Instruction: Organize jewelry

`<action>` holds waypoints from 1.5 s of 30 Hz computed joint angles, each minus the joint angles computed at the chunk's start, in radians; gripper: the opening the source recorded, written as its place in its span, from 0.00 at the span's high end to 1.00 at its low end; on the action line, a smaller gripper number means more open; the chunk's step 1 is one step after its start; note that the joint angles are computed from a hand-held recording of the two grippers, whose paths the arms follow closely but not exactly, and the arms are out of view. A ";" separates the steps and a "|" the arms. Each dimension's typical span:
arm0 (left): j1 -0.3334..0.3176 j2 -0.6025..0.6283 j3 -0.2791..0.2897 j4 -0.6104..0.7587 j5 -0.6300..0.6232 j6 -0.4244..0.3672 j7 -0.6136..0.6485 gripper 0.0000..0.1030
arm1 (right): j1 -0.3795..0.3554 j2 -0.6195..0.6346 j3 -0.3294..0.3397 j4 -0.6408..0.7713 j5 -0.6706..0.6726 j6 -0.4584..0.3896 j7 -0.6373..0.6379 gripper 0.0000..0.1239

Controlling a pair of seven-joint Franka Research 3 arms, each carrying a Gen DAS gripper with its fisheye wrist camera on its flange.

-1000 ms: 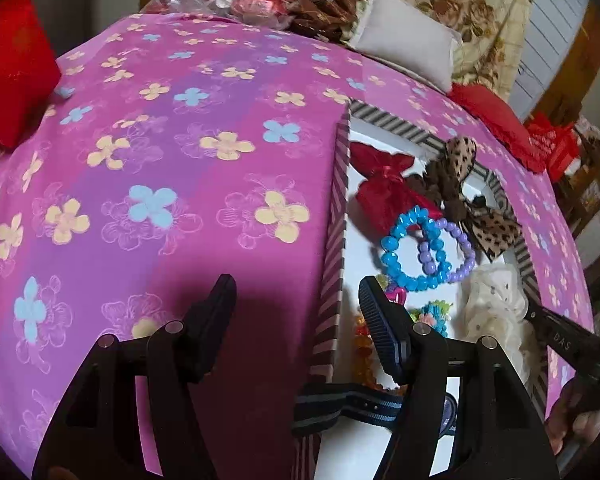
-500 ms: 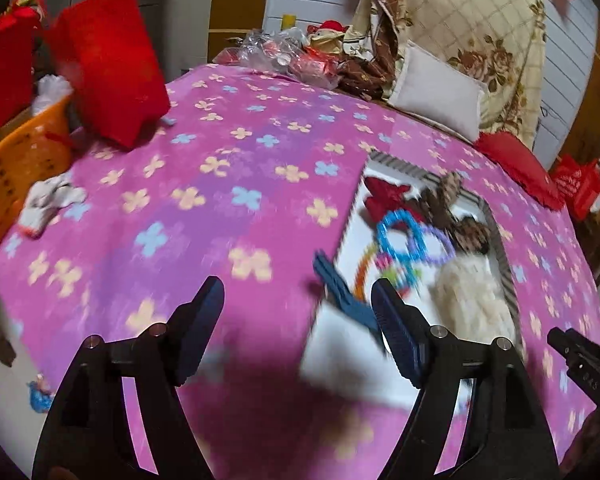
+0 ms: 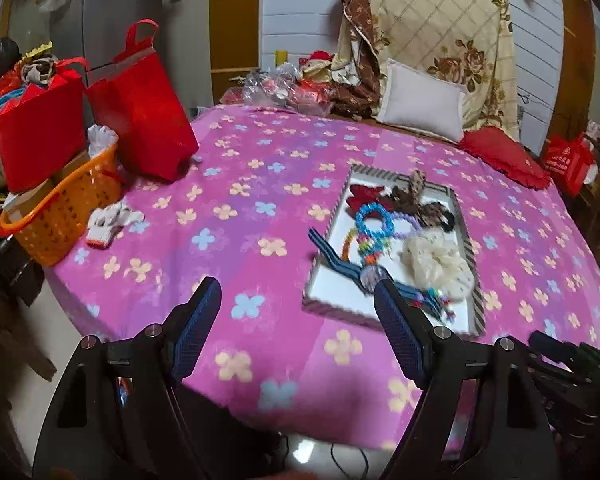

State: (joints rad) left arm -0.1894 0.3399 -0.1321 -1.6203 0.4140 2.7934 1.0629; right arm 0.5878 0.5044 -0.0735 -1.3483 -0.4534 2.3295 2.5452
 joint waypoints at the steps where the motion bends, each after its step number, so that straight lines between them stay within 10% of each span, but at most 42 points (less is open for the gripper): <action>1: 0.017 -0.016 -0.020 -0.025 -0.027 0.003 0.030 0.23 | 0.010 -0.001 -0.001 0.000 -0.014 -0.003 0.000 0.65; 15: -0.024 -0.163 -0.005 -0.123 0.086 -0.031 -0.094 0.23 | 0.050 -0.089 0.004 -0.075 -0.183 -0.038 0.109 0.56; 45: 0.005 -0.072 -0.096 -0.091 -0.257 -0.178 0.315 0.23 | 0.032 -0.081 0.040 -0.086 -0.184 -0.127 0.157 0.54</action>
